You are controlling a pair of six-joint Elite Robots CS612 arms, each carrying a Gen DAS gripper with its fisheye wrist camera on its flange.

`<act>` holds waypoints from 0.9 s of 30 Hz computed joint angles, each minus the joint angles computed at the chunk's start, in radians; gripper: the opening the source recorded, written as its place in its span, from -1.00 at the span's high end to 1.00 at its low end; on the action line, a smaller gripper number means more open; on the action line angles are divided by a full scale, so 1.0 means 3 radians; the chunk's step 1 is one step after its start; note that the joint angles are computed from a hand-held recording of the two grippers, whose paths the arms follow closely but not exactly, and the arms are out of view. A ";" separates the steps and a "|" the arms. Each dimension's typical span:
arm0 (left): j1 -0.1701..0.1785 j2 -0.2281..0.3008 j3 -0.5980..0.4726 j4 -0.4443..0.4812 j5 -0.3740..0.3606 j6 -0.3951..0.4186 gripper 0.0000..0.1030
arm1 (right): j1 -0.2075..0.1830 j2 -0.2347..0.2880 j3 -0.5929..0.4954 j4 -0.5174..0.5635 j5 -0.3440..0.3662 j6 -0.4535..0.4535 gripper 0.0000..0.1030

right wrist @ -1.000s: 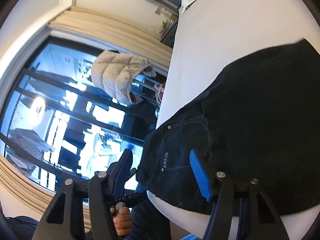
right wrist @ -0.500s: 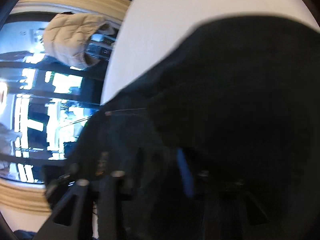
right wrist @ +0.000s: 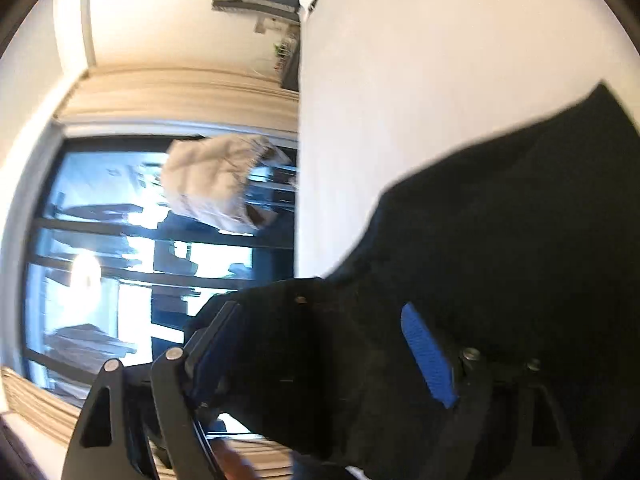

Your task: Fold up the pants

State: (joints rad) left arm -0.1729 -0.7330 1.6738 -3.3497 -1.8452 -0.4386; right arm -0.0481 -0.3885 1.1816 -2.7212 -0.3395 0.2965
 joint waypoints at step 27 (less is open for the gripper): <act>-0.0970 0.0287 -0.0186 0.0536 0.1452 0.2503 0.74 | -0.0033 -0.0050 -0.0410 0.2321 -0.0718 -0.1940 -0.35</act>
State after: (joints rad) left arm -0.4639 -0.6468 1.6180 -3.1889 -1.4096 0.3123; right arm -0.0578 -0.4036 1.0586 -2.0248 -0.5550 -0.2855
